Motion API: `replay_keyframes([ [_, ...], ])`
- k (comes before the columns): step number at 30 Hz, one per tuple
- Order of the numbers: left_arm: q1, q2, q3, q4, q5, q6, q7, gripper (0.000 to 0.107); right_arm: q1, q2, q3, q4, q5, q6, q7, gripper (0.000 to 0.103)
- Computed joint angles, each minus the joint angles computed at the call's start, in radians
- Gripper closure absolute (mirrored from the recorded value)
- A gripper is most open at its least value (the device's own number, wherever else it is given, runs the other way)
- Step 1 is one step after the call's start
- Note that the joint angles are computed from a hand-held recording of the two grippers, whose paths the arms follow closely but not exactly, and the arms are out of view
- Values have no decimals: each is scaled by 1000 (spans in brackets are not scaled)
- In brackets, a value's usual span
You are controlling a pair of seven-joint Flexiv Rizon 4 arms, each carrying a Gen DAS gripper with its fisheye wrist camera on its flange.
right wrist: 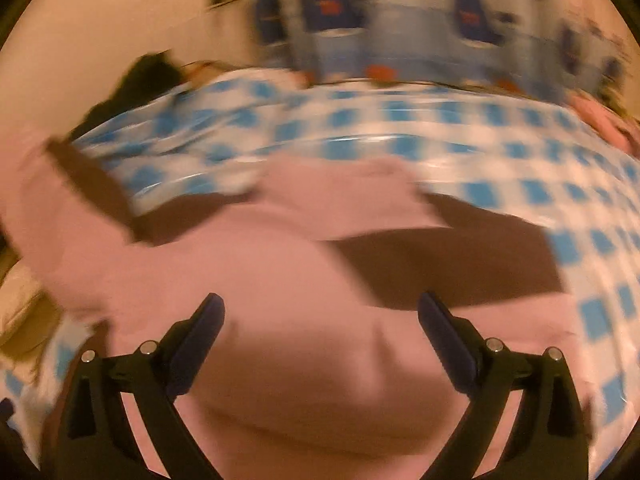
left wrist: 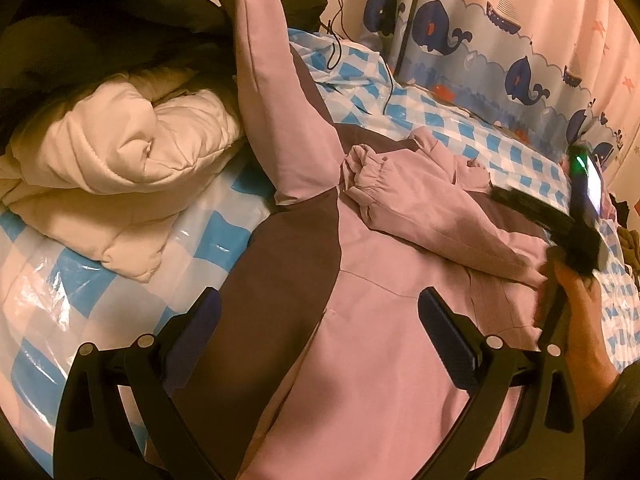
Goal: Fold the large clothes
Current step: 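Fold the held sleeve across the jacket front with the right gripper, release, then grasp the remaining sleeve cuff with the left gripper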
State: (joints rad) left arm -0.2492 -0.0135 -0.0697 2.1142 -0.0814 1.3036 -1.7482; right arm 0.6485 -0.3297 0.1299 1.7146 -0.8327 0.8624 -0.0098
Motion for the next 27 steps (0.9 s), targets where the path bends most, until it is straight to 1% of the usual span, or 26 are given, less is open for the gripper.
replay_keyframes([
  [2, 3, 3, 3, -9, 42, -6, -26, 12, 17, -90, 15, -114, 51, 4, -91, 10],
  [3, 4, 4, 3, -11, 52, -8, -33, 12, 35, -131, 17, -167, 76, -13, -131, 10],
  [6, 8, 7, 6, -11, 61, -7, -41, 12, 75, -274, 29, -350, 188, -91, -282, 10],
  [7, 11, 8, 7, -16, 85, -11, -58, 12, 89, -306, 24, -391, 213, -123, -305, 10],
  [9, 17, 10, 10, -25, 130, -17, -88, 12, 109, -349, 7, -433, 261, -158, -313, 9],
  [10, 19, 12, 10, -29, 146, -19, -97, 12, 110, -354, -2, -430, 282, -144, -310, 8],
  [11, 20, 12, 10, -30, 151, -18, -98, 12, 105, -349, -9, -413, 304, -109, -298, 8],
  [13, 23, 14, 10, -33, 166, -19, -107, 12, 103, -329, -14, -387, 329, -88, -304, 8],
  [15, 26, 16, 9, -44, 220, -24, -142, 12, 102, -293, -15, -350, 338, -60, -314, 8],
  [17, 27, 20, 6, -57, 273, -27, -177, 12, 110, -236, -27, -275, 314, 3, -281, 8],
  [19, 26, 22, 4, -56, 282, -17, -178, 12, 118, -167, -35, -186, 278, 60, -226, 8],
  [20, 25, 22, 3, -55, 283, -11, -175, 12, 123, -112, -39, -117, 249, 91, -177, 8],
  [22, 24, 21, 2, -58, 297, 1, -181, 12, 124, -30, -28, -14, 197, 120, -89, 8],
  [24, 23, 20, 0, -61, 318, 19, -195, 12, 121, 89, -8, 137, 126, 150, 50, 8],
  [27, 20, 27, -3, -65, 376, 59, -244, 12, 102, 209, 37, 291, 41, 152, 225, 8],
])
